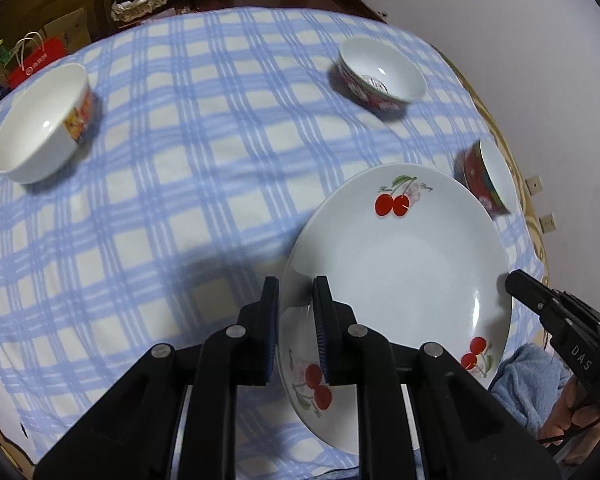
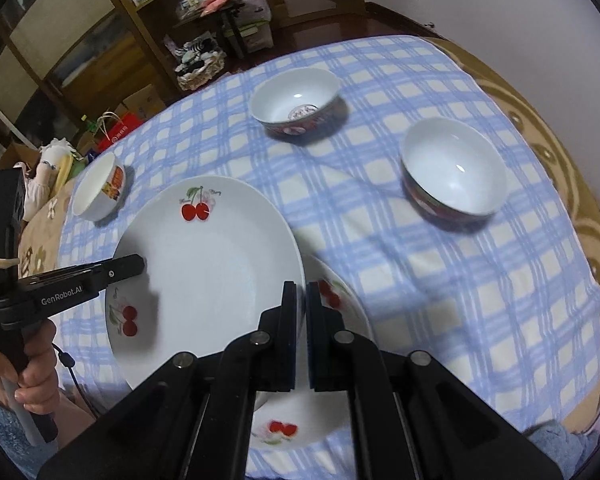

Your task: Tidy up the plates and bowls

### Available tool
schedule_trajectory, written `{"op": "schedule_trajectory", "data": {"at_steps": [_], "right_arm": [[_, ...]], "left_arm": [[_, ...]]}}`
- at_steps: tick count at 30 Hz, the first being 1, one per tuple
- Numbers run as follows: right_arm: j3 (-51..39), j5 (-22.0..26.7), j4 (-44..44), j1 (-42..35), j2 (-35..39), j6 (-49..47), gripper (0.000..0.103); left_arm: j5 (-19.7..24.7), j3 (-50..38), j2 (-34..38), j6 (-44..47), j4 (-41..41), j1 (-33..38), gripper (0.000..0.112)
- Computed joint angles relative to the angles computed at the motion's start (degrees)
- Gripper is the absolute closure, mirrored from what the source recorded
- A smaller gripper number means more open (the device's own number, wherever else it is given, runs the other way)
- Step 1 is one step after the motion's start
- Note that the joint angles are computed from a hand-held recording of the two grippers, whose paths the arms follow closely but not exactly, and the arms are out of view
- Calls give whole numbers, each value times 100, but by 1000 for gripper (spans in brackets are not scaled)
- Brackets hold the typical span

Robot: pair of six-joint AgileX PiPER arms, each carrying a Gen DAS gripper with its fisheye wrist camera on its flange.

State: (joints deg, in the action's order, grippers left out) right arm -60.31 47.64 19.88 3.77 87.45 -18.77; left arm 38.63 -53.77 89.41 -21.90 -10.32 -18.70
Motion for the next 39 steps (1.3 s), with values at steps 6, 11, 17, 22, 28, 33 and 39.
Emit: {"op": "schedule_trajectory", "data": {"at_steps": [6,11,17,22,28,33,39], "right_arm": [[344,-62,81,-383,-54,-170,98],[468,-24,240,-582,18,-244,98],[554,-133,139,-487,104,-235,98],[646,-90,989,-616,-52,-912,102],[701,-411,175,-109,-83,-251,102],[790,-478,169,-262,-93,-381,102],[775,-371,633,-637,-218,-730,102]], "left_arm": [[-100,16,214,-160,34,-366,95],[-59,-76,415,-507,326,-527,93],[-34,-101,585,-654,400,-585,93],[94,-385,736,-777,601,-797,99],[385,-664,904,-1307,1245,-1069,98],[490,-617,869,-1500,1381,-1075,96],[649,-453,542,-1550,1546,-1036,93]]}}
